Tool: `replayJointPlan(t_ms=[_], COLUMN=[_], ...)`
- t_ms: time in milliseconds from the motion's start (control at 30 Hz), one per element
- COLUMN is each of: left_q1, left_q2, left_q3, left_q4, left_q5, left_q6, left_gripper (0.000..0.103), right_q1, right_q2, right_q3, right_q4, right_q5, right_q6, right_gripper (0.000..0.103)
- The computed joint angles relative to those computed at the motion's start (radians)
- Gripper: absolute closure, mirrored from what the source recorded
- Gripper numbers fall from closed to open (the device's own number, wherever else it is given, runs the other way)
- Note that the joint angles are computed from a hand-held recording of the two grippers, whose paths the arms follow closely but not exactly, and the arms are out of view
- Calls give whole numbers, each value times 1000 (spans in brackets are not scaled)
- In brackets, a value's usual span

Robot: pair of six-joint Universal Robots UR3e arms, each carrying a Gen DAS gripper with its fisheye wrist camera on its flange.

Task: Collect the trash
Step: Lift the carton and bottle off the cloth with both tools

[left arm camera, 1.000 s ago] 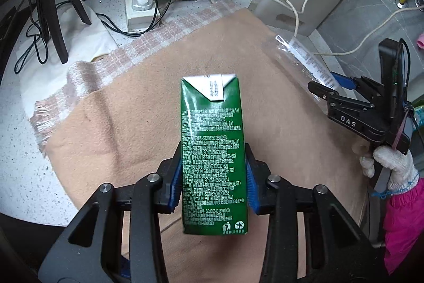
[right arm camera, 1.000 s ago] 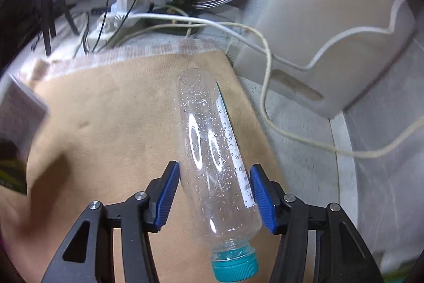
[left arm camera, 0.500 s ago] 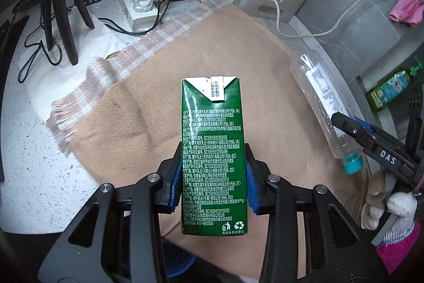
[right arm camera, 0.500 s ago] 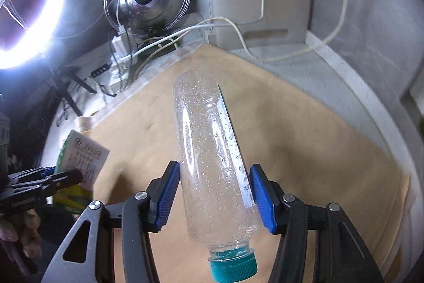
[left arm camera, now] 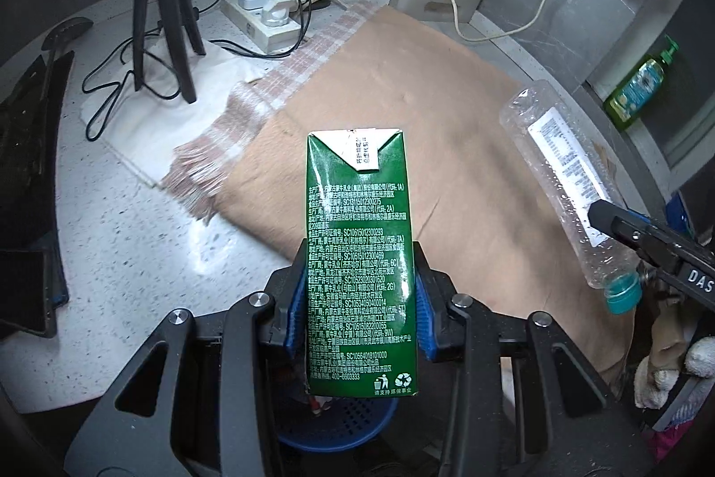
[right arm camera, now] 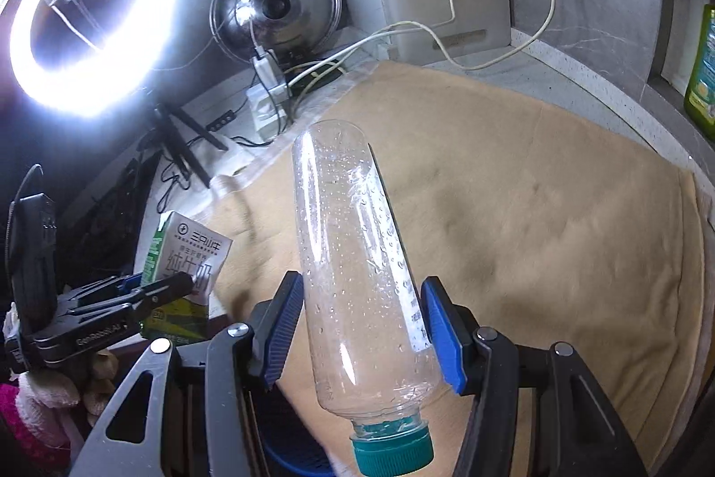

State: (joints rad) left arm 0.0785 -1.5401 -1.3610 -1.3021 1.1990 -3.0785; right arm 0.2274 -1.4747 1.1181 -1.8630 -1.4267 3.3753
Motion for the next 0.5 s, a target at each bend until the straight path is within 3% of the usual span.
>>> replayJointPlan(t_ms=[500], left_q1=[256], left_q2=[367], left_q3=[-342], left_q4=[-190], left_q5=[-98], left_q6=[336], left_gripper=[64], right_q1=[259], right_q2=[-118], right_q3=[189], right_q4=[-76], right_q5=[-94], right_q6=[293], right_gripper=[47])
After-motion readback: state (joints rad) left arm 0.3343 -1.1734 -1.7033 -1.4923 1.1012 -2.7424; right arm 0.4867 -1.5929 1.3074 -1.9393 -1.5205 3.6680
